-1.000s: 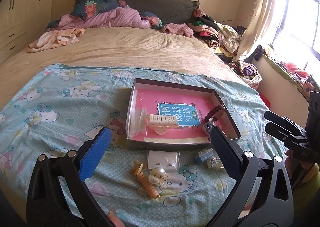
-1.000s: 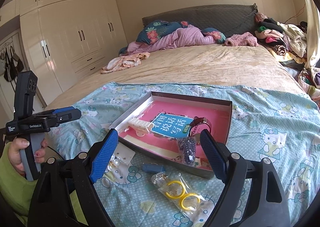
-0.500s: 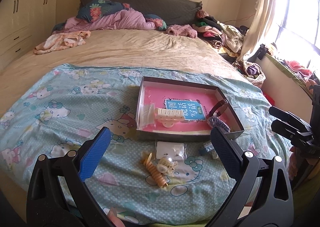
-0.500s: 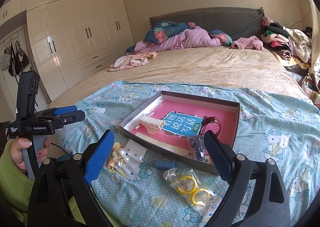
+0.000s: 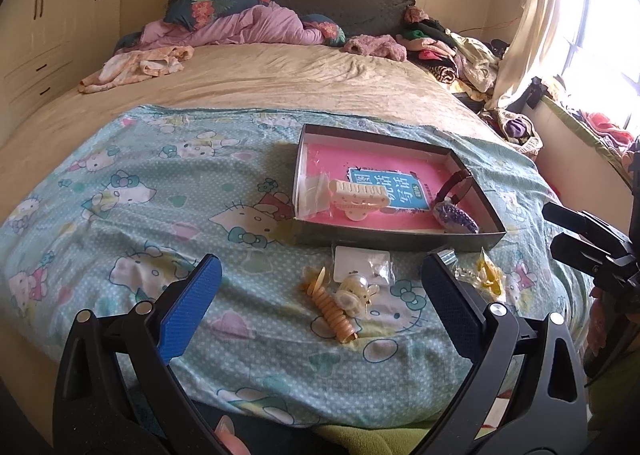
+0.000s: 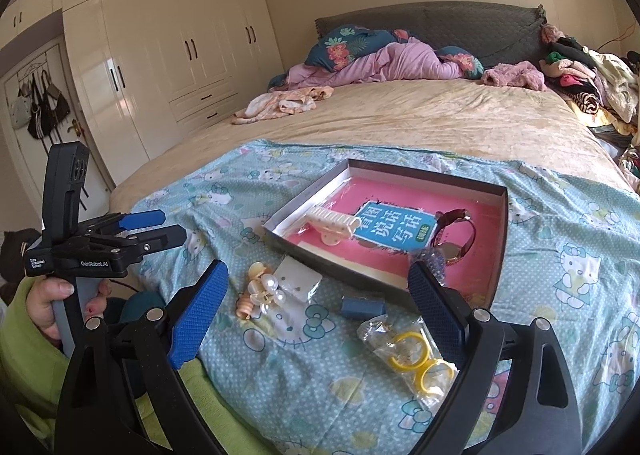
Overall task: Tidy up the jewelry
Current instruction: 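Withdraw both tools from the box toward the remaining jewelry, then grasp the orange spiral hair tie with the left tool while the right tool grasps the blue case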
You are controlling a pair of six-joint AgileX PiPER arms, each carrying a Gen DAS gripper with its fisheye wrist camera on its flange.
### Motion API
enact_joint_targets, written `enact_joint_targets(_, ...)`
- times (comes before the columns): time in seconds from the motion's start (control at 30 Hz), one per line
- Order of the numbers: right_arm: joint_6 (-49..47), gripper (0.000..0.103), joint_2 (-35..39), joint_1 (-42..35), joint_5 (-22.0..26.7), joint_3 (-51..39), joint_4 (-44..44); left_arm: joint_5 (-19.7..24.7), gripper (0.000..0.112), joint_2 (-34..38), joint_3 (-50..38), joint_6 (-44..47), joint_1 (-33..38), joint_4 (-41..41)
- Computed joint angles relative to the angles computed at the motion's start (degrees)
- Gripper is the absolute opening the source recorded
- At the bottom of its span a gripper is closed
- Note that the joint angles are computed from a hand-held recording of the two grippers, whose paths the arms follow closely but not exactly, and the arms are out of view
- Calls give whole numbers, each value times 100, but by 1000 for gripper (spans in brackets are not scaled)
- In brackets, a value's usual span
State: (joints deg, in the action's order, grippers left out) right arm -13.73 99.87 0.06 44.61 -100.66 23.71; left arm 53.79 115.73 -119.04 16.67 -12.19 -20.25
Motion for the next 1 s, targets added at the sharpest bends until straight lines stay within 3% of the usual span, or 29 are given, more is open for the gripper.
enact_joint_targets(0.73,138,90,495,245,183,-116,-129,-258,93,94,865,201,-335,568)
enact_joint_targets(0.93,182,90,676,244,265,-225,-154,-91,77,312,695,249,-319,422)
enact_joint_targets(1.0,205,90,749,237,304,-288,-171,-4,65,404,593,265,-304,366)
